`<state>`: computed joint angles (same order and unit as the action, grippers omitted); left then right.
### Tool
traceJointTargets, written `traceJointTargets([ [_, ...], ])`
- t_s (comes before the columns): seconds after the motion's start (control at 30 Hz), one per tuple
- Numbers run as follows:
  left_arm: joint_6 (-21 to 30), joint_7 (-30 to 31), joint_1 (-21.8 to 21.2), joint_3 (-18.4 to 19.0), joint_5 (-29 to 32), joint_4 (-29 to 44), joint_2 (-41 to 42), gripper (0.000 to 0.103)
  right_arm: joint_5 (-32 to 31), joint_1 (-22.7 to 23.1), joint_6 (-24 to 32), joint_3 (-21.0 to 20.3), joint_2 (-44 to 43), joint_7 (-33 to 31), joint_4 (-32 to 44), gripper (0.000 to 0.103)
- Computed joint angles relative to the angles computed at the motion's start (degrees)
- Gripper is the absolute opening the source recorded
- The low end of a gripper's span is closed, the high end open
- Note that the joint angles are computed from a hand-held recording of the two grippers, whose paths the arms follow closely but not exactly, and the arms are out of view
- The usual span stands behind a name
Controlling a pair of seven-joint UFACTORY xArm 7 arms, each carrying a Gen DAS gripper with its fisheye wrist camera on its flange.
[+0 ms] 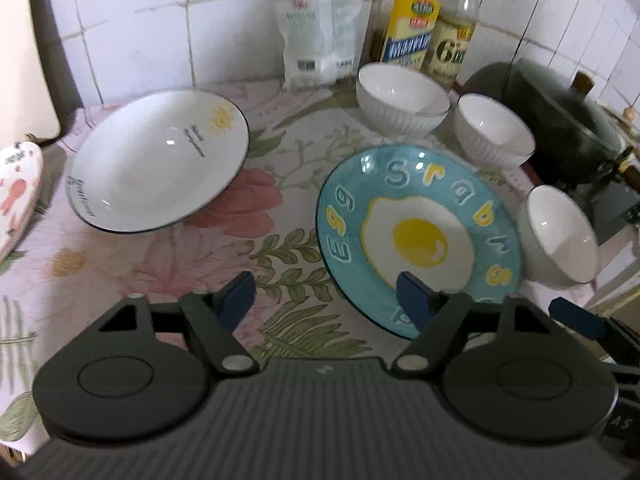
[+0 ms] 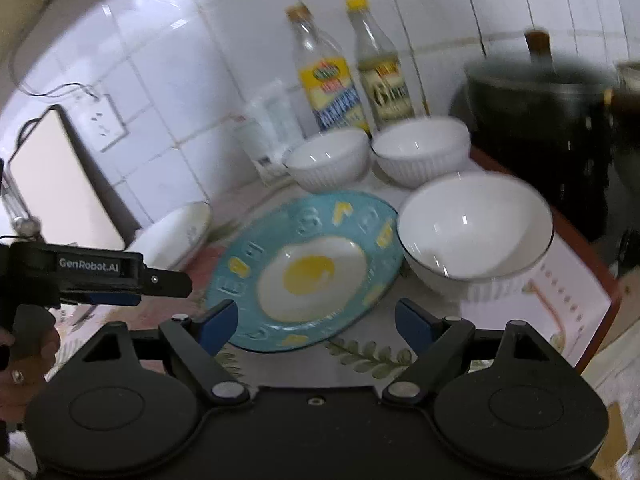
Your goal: Organize plates and bowls
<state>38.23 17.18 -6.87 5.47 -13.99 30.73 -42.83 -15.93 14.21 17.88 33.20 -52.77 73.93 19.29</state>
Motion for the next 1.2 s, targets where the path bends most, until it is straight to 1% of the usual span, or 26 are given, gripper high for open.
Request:
traceJointTargets([
  [0.03, -1.39, 0.19, -0.36, -0.14, -0.26, -0.47, 1.10, 0.072, 0.08, -0.80, -1.20, 0.32, 0.79, 0.68, -0.39, 0.089],
  [0.1, -4.36, 0.70, -1.25, -0.24, -0.92, -1.22, 3.46, 0.066, 0.06, -2.97, -4.80, 1.07, 2.30, 2.32, -1.55, 0.089],
  [0.13, -5.39, 0.77, -1.47, -0.31, -1.09, -1.31, 4.71, 0.065, -0.01, -4.06, -6.32, 1.53, 3.09, 2.94, -1.79, 0.087],
  [0.17, -6.28, 0.92, -1.78, -0.19, -1.41, -1.25, 5.97, 0.061, -0.13, -5.19, -7.76, 2.05, 3.73, 3.47, -2.01, 0.086],
  [0.23, -7.41, 0.93, -2.07, -0.11, -1.93, -0.80, 8.17, 0.058, -0.06, -7.83, -10.17, 3.69, 4.85, 5.08, -2.29, 0.080],
  [0.3, -7.75, 0.96, -2.35, 0.15, -2.67, -0.23, 9.50, 0.052, 0.11, -10.43, -11.16, 5.42, 5.80, 6.65, -1.83, 0.075],
  [0.33, -7.64, 1.24, -2.66, 0.50, -3.26, 0.19, 10.15, 0.051, 0.04, -11.41, -11.38, 5.92, 6.29, 7.00, -1.42, 0.070],
  [0.37, -7.66, 1.34, -2.76, 0.58, -3.72, 0.39, 10.56, 0.048, 0.04, -11.99, -11.11, 6.29, 6.50, 7.32, -1.14, 0.068],
  [0.4, -7.67, 1.46, -2.86, 0.68, -4.20, 0.52, 10.81, 0.046, -0.03, -12.71, -10.27, 6.89, 6.82, 7.72, -0.56, 0.063],
  [0.43, -7.46, 1.71, -3.04, 0.91, -4.76, 0.77, 11.06, 0.046, -0.13, -12.62, -9.00, 7.09, 6.57, 7.96, -0.37, 0.057],
  [0.5, -6.32, 1.71, -3.01, 1.16, -5.70, 1.54, 11.55, 0.046, -1.00, -12.62, -6.29, 6.87, 7.28, 7.50, 0.94, 0.050],
  [0.53, -5.91, 1.61, -2.81, 0.99, -5.82, 1.94, 11.88, 0.046, -1.32, -12.08, -5.39, 6.44, 7.34, 7.42, 1.04, 0.048],
  [0.57, -5.64, 1.44, -2.57, 0.80, -5.93, 2.21, 12.11, 0.044, -1.69, -11.89, -5.16, 6.01, 7.74, 7.39, 1.27, 0.047],
  [0.6, -5.51, 1.11, -2.26, 0.56, -5.99, 2.39, 12.29, 0.041, -1.98, -11.76, -5.14, 5.62, 8.17, 7.47, 1.46, 0.044],
  [0.63, -5.59, 1.01, -2.14, 0.54, -6.28, 2.45, 12.42, 0.041, -2.40, -11.97, -4.98, 5.58, 8.61, 7.58, 1.78, 0.042],
  [0.7, -5.83, 1.03, -2.05, 0.39, -6.66, 2.38, 12.47, 0.039, -3.64, -12.85, -4.90, 6.08, 9.11, 7.82, 2.28, 0.041],
  [0.77, -7.13, 1.23, -2.05, -0.46, -6.19, 1.59, 12.01, 0.038, -5.06, -14.54, -5.52, 7.21, 9.60, 8.38, 2.77, 0.041],
  [0.83, -8.98, 1.94, -2.82, -0.85, -6.15, 0.49, 11.42, 0.038, -6.00, -16.44, -5.71, 8.98, 9.46, 9.89, 3.16, 0.041],
  [0.9, -10.34, 2.07, -3.79, -0.90, -6.55, -0.37, 10.91, 0.038, -6.55, -16.75, -5.02, 9.40, 9.64, 10.34, 3.67, 0.040],
  [0.93, -10.65, 1.17, -3.65, -1.49, -6.23, -0.55, 10.77, 0.038, -6.88, -16.40, -3.63, 9.26, 9.90, 9.94, 4.19, 0.032],
  [0.97, -10.92, -0.09, -3.18, -2.28, -5.53, -0.68, 10.67, 0.038, -7.01, -15.85, -1.60, 9.05, 10.02, 9.76, 4.78, 0.030],
  [1.03, -11.12, -0.58, -3.41, -2.21, -4.74, -0.74, 10.60, 0.038, -6.87, -13.93, -1.39, 6.59, 10.38, 9.54, 4.42, 0.026],
  [1.13, -10.08, 0.58, -4.22, -0.75, -4.67, -0.24, 10.70, 0.036, -6.53, -11.70, 0.09, 3.95, 11.61, 8.78, 5.06, 0.025],
  [1.2, -10.08, 0.28, -3.87, -1.09, -4.19, -0.10, 10.81, 0.034, -6.70, -10.32, 0.59, 2.56, 12.03, 8.18, 5.19, 0.025],
])
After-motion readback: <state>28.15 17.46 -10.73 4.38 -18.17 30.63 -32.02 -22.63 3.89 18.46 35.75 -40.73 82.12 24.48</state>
